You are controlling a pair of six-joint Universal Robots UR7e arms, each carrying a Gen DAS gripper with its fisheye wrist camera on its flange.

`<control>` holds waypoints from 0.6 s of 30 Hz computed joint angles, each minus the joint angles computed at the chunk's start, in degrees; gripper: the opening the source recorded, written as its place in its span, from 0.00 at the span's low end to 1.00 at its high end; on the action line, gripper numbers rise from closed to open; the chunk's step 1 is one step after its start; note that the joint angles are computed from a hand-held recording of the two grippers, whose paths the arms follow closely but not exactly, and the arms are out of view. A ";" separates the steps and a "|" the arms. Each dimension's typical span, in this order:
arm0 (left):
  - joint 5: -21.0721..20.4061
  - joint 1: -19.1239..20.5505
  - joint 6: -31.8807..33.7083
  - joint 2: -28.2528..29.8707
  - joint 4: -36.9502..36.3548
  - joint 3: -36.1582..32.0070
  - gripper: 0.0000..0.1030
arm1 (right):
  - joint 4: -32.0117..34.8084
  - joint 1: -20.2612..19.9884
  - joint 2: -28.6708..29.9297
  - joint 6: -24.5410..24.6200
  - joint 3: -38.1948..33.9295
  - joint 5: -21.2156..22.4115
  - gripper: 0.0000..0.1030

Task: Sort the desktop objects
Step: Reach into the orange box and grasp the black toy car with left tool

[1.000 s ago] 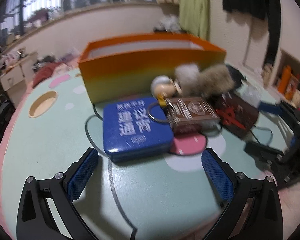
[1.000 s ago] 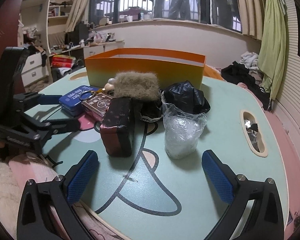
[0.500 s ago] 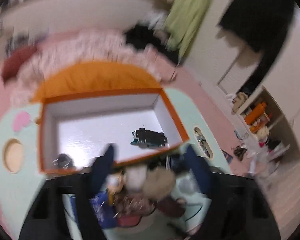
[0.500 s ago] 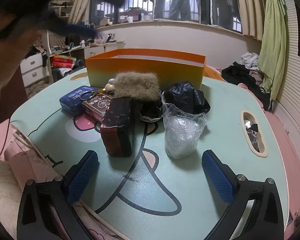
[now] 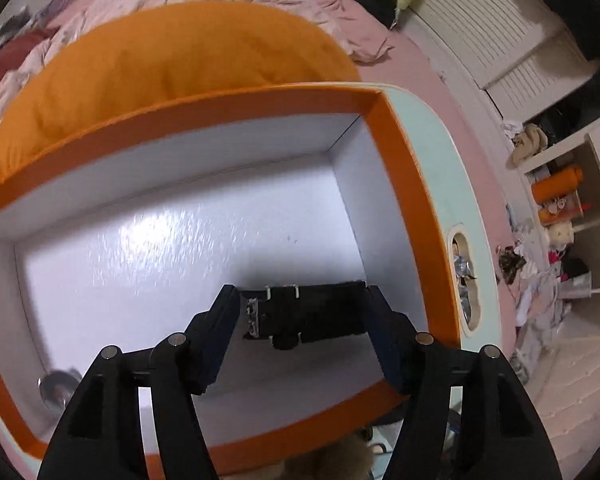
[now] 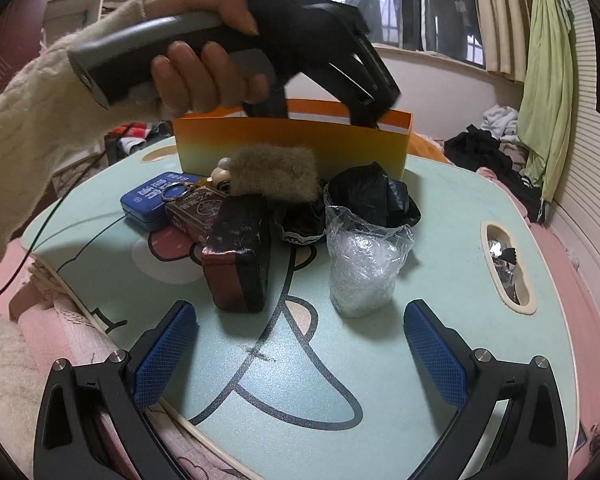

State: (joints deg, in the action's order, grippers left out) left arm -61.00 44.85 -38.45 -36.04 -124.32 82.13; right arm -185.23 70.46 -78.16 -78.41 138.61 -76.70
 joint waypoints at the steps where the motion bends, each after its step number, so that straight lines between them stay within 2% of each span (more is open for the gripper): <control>1: 0.63 -0.10 0.37 -0.11 -0.92 0.29 0.56 | 0.09 -0.06 -0.13 -0.05 0.07 0.04 1.00; 5: -0.37 0.82 1.75 -2.05 -7.12 3.13 0.39 | 0.01 -0.10 -0.22 -0.10 0.23 0.06 1.00; 7: -0.43 1.14 2.00 -3.66 -10.24 4.94 0.33 | -0.18 -0.06 -0.10 -0.06 0.23 0.03 1.00; 10: 1.33 1.21 3.36 -5.30 -13.50 6.69 0.30 | -0.35 -0.09 -0.20 -0.09 0.45 0.05 1.00; 12: 0.58 1.44 3.86 -7.28 -18.48 9.11 0.28 | -0.38 -0.10 -0.17 -0.08 0.44 0.04 1.00; 13: -0.41 1.53 4.58 -8.69 -21.76 10.70 0.22 | -0.35 -0.11 -0.20 -0.07 0.46 0.04 1.00; 18: 5.01 -0.66 5.22 -12.98 -26.08 15.91 0.21 | -0.51 -0.07 -0.01 -0.04 0.38 0.01 1.00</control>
State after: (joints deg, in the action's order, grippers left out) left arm -55.99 44.19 -33.23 -49.02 -150.40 98.04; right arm -185.74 70.39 -78.17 -78.44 139.00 -76.68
